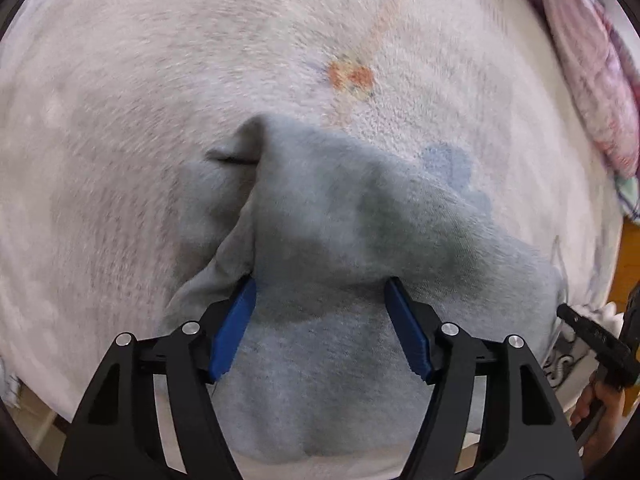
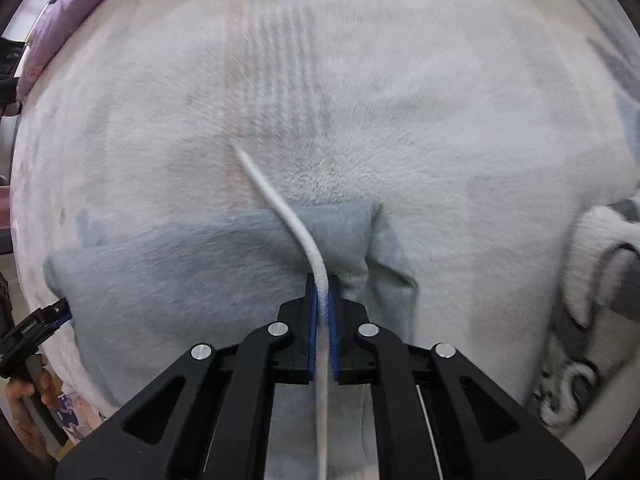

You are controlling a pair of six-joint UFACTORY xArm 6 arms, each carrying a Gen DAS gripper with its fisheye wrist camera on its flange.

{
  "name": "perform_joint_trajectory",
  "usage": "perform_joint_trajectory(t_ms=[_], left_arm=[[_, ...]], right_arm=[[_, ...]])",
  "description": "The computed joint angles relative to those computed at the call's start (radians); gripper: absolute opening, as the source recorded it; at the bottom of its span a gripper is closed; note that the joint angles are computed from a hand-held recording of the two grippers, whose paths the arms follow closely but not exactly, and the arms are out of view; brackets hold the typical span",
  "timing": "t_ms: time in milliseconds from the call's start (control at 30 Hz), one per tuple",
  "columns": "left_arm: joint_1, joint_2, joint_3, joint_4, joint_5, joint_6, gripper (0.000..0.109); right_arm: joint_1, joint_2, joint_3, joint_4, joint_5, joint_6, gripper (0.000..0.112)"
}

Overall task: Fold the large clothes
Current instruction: 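Fold the hood over the hoodie bundle with the right tool and release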

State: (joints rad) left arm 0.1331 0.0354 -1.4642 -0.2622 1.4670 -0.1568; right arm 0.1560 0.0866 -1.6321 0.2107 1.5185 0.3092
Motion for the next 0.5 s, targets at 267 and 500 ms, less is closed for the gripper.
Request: perform_joint_trajectory(t_ms=[267,500], left_arm=[[0.138,-0.304,0.241,-0.012,-0.057,-0.17,0.083],[0.257,-0.529,0.47,-0.082,0.012,-0.221,0.083]], right_arm=[[0.184,0.141,-0.276,0.16,0.047,-0.127,0.006],[0.283,0.295,-0.296,0.041,0.025,-0.076,0.0]])
